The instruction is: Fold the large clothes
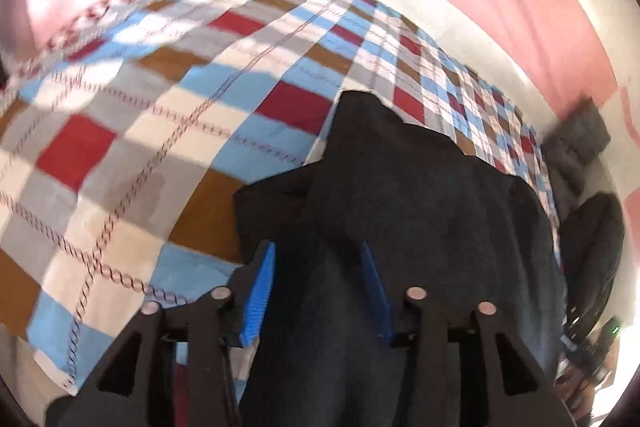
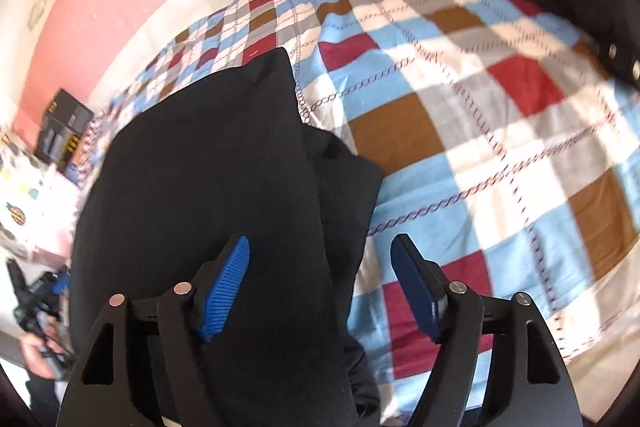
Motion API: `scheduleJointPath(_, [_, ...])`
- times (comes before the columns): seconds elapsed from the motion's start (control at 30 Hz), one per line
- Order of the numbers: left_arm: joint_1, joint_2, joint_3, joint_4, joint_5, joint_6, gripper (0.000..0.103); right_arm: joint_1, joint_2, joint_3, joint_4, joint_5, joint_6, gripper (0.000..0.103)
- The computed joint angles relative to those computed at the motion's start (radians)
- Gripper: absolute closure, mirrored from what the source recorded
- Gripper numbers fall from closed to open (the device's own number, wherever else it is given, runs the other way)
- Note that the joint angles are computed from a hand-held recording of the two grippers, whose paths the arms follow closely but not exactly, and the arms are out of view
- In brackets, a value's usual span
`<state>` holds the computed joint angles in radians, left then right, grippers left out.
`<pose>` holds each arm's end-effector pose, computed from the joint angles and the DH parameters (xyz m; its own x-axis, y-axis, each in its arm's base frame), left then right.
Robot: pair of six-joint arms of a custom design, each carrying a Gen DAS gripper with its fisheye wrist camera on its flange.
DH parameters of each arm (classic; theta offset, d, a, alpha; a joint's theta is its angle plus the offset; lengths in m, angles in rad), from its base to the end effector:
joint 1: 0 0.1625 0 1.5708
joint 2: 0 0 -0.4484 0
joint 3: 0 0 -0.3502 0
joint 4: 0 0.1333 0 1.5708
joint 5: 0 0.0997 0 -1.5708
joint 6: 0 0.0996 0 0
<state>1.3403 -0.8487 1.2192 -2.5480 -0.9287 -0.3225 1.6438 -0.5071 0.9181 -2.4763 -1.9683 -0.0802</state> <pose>0.0165 -0.7744 0.3635 -0.8729 -0.3952 -0.2859 -0.0938 0.7112 -0.6967 0.1561 -0.8352 0.2068 -0.9248 0.0453 0.3777 -0.1387 0.8843 -0.4458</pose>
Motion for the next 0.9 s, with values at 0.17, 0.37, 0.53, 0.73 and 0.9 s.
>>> scheduleJointPath(0.17, [0.016,0.002,0.000,0.022,-0.048,-0.027,0.045,-0.019,0.013,-0.032,0.048,0.073,0.032,0.026])
scheduleJointPath(0.37, [0.041,0.043,-0.063,0.044,-0.099,-0.038,0.027,-0.064,0.051,-0.129,0.185,0.198,0.109,0.008])
scheduleJointPath(0.53, [0.078,0.044,-0.084,0.053,-0.184,-0.058,0.021,-0.094,0.067,-0.181,0.267,0.295,0.106,0.008])
scheduleJointPath(0.73, [0.139,0.072,-0.143,0.078,-0.327,-0.106,0.011,-0.111,0.113,-0.280,0.354,0.357,0.092,0.007])
scheduleJointPath(0.9, [0.129,0.052,-0.106,0.105,-0.363,-0.082,0.012,-0.119,0.102,-0.274,0.402,0.401,0.076,0.007])
